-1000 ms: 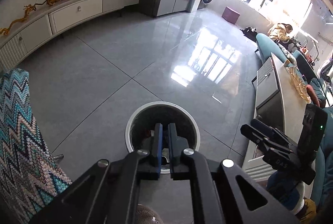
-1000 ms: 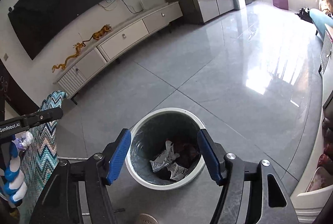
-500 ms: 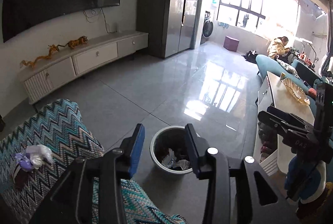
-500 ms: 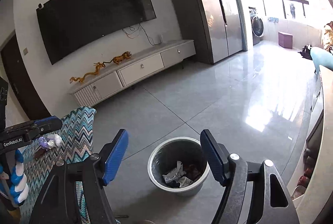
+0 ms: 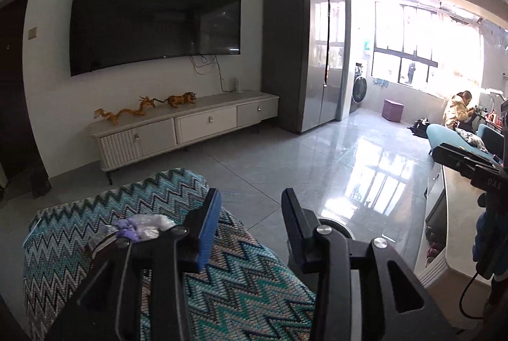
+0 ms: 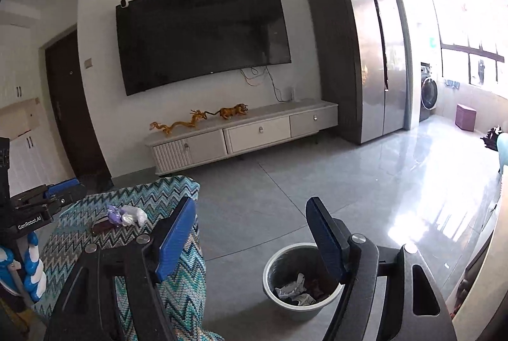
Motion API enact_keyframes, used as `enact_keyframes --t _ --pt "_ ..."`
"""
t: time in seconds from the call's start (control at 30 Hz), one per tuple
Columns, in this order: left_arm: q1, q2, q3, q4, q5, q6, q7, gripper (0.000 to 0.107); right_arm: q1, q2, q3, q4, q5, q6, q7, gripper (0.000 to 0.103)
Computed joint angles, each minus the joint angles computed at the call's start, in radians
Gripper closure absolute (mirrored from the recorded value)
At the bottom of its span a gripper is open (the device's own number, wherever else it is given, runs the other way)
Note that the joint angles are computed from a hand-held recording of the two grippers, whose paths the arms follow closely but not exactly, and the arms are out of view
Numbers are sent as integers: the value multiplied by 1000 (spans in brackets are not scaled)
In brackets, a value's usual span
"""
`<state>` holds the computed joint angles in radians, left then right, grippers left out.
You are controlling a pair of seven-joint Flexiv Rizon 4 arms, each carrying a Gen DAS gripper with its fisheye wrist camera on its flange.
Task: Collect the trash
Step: 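Move both open tools back to the remaining trash on the blanket, then grasp the purple glove with the left tool while the right tool grasps the clear plastic bag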
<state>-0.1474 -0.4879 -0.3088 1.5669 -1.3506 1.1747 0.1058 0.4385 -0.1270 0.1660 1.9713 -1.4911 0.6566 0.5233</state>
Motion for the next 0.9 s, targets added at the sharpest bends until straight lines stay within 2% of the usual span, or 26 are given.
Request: enact_keyframes --t 0.17,0.33,0.47,0.63,0.77,0.9 --pt "38 -26 18 -25 -23 15 1 69 19 -47 -12 -75 -32 36 -74 33" --pt "78 -86 30 -75 51 38 -77 69 19 -99 -44 -139 -76 121 -96 33" --pt "119 -156 37 -136 167 34 -188 69 8 -150 -74 -189 -91 206 -108 33" --pt "139 -253 77 -235 359 -20 -369 69 -3 -252 -121 -287 -68 333 -144 33" --pt "122 -364 132 -382 532 -92 -526 69 -13 -354 -169 -378 -11 454 -199 33" --pt "94 -493 178 -583 675 -197 -671 69 -24 -486 -204 -496 117 574 -315 33"
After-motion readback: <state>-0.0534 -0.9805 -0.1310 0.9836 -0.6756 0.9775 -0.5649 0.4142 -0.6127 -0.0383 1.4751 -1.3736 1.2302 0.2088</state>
